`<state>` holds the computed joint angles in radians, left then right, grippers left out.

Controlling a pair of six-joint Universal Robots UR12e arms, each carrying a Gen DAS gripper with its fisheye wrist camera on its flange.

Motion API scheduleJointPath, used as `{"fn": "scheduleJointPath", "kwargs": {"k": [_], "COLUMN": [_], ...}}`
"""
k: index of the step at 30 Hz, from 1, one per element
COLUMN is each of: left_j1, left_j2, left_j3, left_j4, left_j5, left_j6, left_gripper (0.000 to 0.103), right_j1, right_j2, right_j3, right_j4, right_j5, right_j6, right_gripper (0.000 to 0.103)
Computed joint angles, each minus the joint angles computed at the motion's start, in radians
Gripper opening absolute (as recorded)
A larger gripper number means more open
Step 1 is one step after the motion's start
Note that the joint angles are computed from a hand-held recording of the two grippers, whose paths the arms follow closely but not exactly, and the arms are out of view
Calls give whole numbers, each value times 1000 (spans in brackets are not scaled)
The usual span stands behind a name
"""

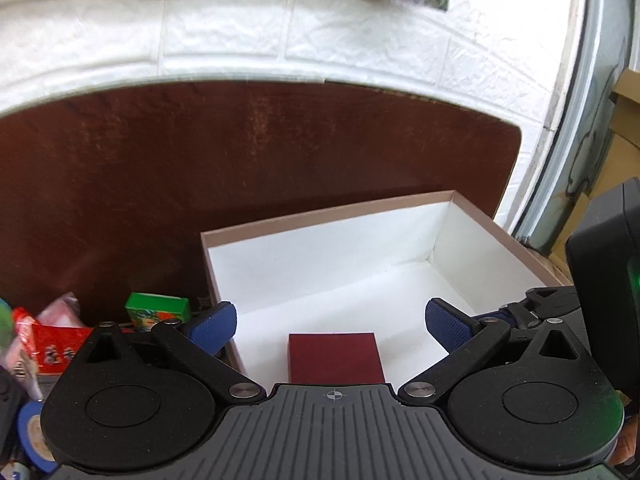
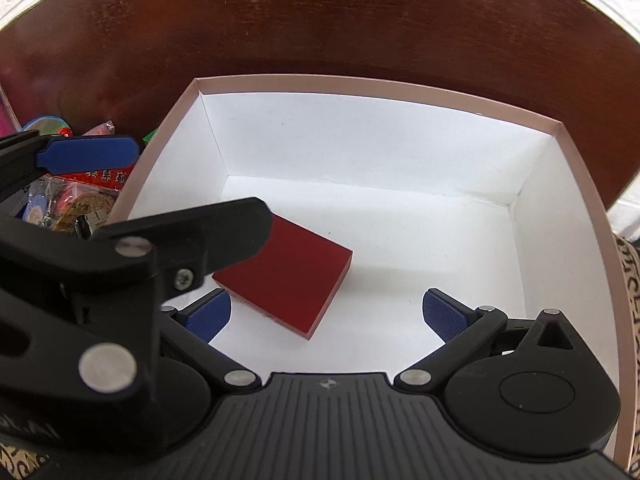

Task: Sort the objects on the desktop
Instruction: 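Withdraw the left gripper from the cardboard box back toward the pile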

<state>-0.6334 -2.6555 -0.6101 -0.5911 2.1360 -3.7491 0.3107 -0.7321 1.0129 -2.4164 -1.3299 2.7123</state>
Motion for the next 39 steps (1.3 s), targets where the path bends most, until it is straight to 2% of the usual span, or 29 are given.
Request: {"fn": "scheduleJointPath", "kwargs": {"k": [3, 7, 10, 12, 18, 27, 31, 35, 39], "left_j1": [-12, -29, -47, -63, -100, -160, -181, -200, -214], "left_j2": [18, 42, 62, 72, 134, 198, 225, 244, 259], "left_j3": [-33, -71, -122, -148, -236, -382, -436, -465, -491], "left_j4": [33, 55, 140, 164, 52, 91, 66, -33, -99], "left_j5": [29, 67, 124, 177, 260, 331, 347, 369, 386], "left_j6": [14, -5, 13, 15, -130, -223, -307, -424, -489], "left_gripper": [103, 103, 103, 103, 103, 103, 103, 103, 103], "right_j1": [-4, -9, -15, -19, -31, -30, -28, -19, -7], "right_j2": [-40, -76, -107, -130, -197, -288, -313, -327, -338], "right_j3": [75, 138, 197, 240, 391, 606, 669, 720, 758], "right_j4": [-83, -157, -232, -284, -469, -739, -782, -822, -840], "right_j5": [-3, 22, 54, 76, 110, 87, 99, 90, 79], "right_j6": [-7, 28, 48, 59, 101, 128, 151, 158, 162], "right_gripper": [102, 102, 102, 102, 102, 103, 103, 103, 103]}}
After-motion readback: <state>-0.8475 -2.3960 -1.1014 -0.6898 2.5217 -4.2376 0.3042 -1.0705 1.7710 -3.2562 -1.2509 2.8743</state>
